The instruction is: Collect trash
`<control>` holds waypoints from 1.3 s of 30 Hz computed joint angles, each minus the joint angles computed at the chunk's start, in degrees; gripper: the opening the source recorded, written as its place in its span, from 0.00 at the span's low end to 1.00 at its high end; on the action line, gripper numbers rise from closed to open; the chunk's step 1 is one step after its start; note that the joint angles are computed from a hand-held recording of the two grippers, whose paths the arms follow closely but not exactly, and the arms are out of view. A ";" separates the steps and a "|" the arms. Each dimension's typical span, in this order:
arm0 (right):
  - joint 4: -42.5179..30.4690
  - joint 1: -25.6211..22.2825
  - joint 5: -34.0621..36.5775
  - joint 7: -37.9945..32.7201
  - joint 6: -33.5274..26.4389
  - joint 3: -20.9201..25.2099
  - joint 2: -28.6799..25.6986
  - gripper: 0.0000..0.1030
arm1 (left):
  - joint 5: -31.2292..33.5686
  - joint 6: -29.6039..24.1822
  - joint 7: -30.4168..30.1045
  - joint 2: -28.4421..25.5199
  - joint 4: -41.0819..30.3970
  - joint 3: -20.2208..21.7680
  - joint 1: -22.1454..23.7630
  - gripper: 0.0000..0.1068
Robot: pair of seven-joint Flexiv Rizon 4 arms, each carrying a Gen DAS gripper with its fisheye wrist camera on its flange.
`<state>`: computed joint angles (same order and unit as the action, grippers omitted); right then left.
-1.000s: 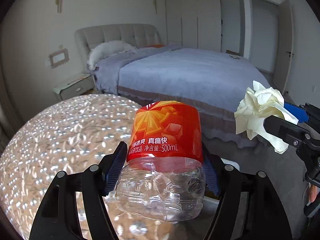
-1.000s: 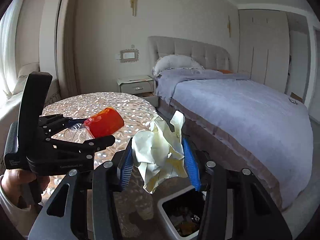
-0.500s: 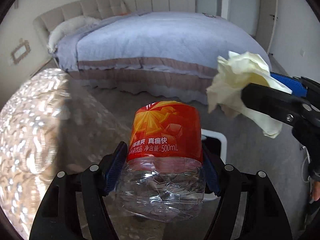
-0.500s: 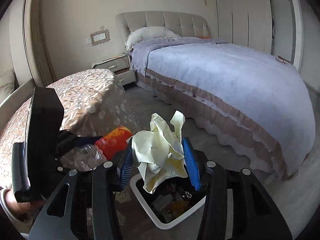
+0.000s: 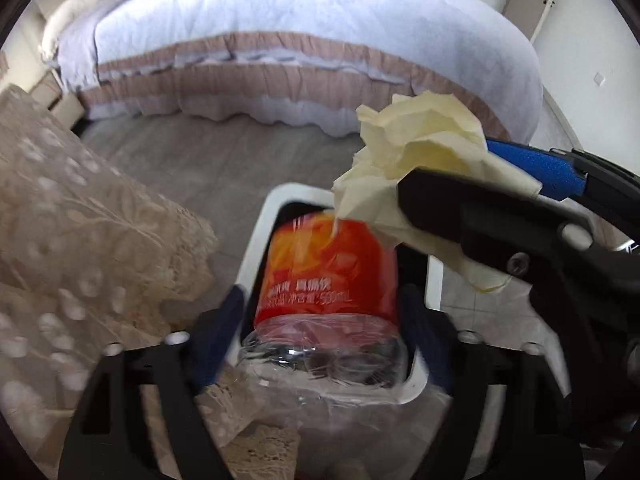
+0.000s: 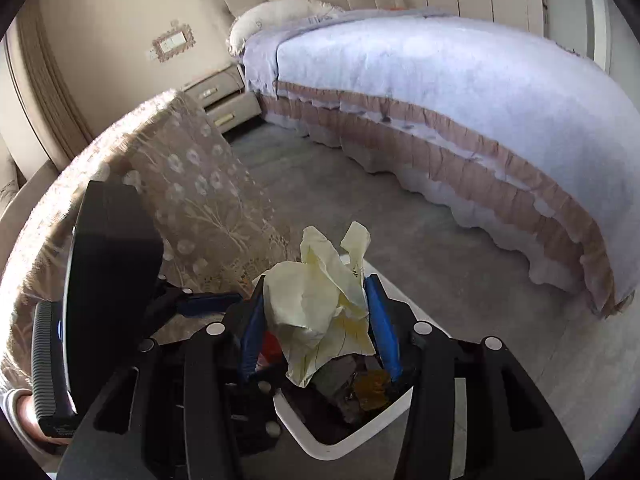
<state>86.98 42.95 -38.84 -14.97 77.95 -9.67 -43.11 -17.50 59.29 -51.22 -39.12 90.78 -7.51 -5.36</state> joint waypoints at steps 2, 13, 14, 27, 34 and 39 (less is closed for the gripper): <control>-3.52 -4.18 3.74 -6.81 -4.69 7.40 -1.95 0.69 | -0.43 -1.86 -0.77 -1.27 -1.72 0.12 0.25 0.92; -4.05 -2.70 9.01 -7.04 -7.08 6.30 -3.09 0.95 | 1.07 -3.33 -3.28 -3.63 -3.56 0.70 0.12 0.92; -3.51 -2.40 8.73 -6.45 -6.79 5.85 -2.72 0.95 | 0.86 -3.04 -3.10 -3.43 -3.38 0.49 0.28 0.92; 6.49 5.82 -6.70 11.96 1.44 -8.39 5.45 0.95 | -4.93 9.48 3.10 7.19 8.69 -4.75 3.40 0.92; 7.73 12.65 -24.03 27.54 8.48 -20.03 9.42 0.95 | -15.56 19.98 11.44 17.09 18.02 -8.14 7.17 0.92; 1.34 15.25 -35.45 34.73 9.29 -23.60 8.28 0.96 | -21.81 26.11 14.86 22.69 23.02 -9.06 10.14 0.92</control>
<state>88.32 58.19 -74.29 19.76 87.24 -33.27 -34.82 -39.31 85.40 -36.35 -16.43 113.80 -16.57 4.78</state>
